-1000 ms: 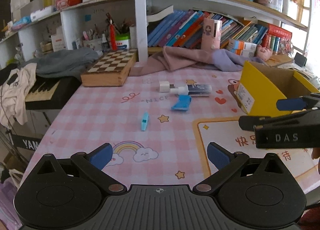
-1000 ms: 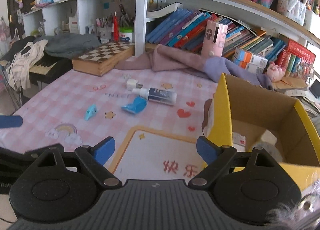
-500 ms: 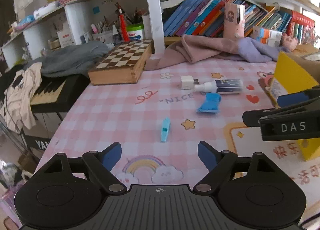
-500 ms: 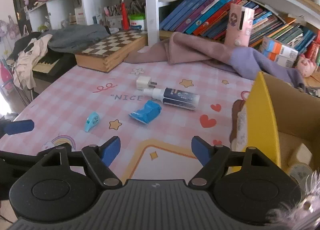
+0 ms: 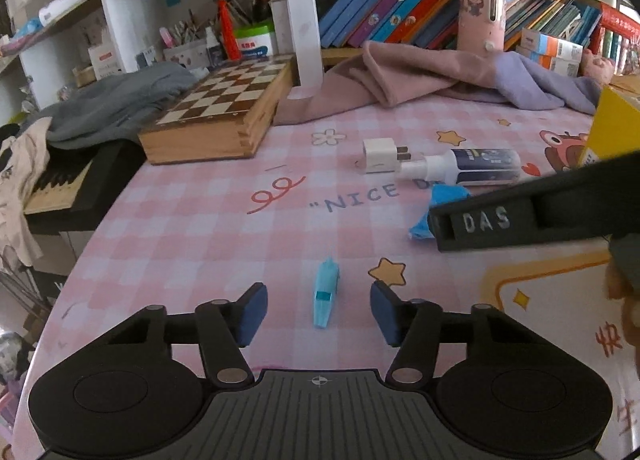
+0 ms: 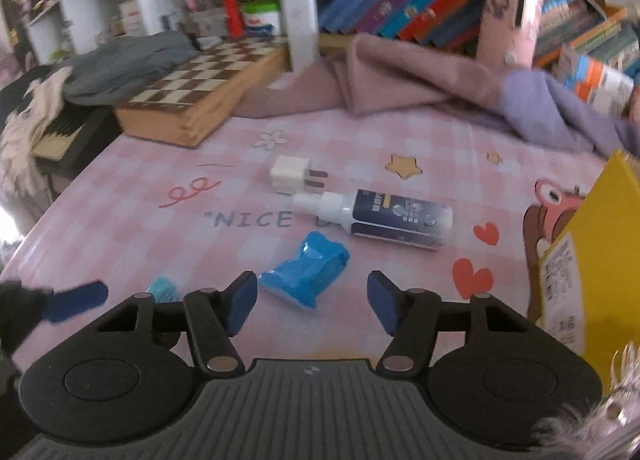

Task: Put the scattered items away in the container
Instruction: 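Close the left tool on the small blue clip while the right tool grasps the blue plastic bag, then carry the blue clip and blue bag with both tools toward the yellow box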

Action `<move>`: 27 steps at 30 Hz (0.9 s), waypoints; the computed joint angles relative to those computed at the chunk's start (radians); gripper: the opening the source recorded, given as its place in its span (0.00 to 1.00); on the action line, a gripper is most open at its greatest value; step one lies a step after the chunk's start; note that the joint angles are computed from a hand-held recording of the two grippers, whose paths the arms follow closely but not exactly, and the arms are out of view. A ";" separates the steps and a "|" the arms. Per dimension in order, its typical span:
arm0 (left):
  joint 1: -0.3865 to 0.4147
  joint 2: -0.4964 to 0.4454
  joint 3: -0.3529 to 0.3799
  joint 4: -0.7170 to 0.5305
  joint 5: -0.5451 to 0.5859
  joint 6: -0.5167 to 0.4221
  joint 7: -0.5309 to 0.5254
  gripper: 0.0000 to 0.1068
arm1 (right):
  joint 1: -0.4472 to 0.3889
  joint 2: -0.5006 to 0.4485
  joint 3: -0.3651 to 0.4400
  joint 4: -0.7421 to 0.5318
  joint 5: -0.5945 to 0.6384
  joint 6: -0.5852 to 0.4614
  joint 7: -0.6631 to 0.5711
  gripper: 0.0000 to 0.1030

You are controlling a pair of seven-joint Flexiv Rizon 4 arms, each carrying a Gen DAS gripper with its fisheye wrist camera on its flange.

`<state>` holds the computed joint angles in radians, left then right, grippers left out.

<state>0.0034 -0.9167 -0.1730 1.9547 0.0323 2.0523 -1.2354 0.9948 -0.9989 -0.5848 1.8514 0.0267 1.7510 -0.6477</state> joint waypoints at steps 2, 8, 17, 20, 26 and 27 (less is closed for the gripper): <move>0.000 -0.007 -0.003 -0.015 -0.005 -0.019 0.002 0.44 | -0.022 -0.009 0.013 -0.025 -0.002 -0.012 0.009 0.57; 0.003 -0.019 -0.015 -0.042 -0.024 -0.068 0.000 0.35 | -0.094 -0.013 0.070 -0.072 -0.037 -0.035 0.042 0.47; 0.038 -0.041 -0.060 -0.051 0.010 -0.051 -0.013 0.13 | -0.088 -0.032 0.066 -0.067 -0.032 0.032 -0.002 0.31; 0.052 -0.039 -0.073 -0.046 0.022 -0.055 -0.017 0.12 | -0.070 -0.035 0.048 -0.064 -0.009 0.042 -0.021 0.26; 0.094 -0.021 -0.102 -0.018 0.064 -0.039 -0.025 0.12 | -0.019 -0.035 0.005 -0.042 0.046 0.069 -0.066 0.25; 0.101 -0.014 -0.106 -0.009 0.070 -0.036 -0.029 0.11 | -0.015 -0.029 0.005 -0.034 0.054 0.073 -0.074 0.25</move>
<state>0.1049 -0.9308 -0.2787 1.9459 0.1018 2.0159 -1.2641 0.9802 -1.0276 -0.5796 1.8174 0.0803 1.8243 -0.7214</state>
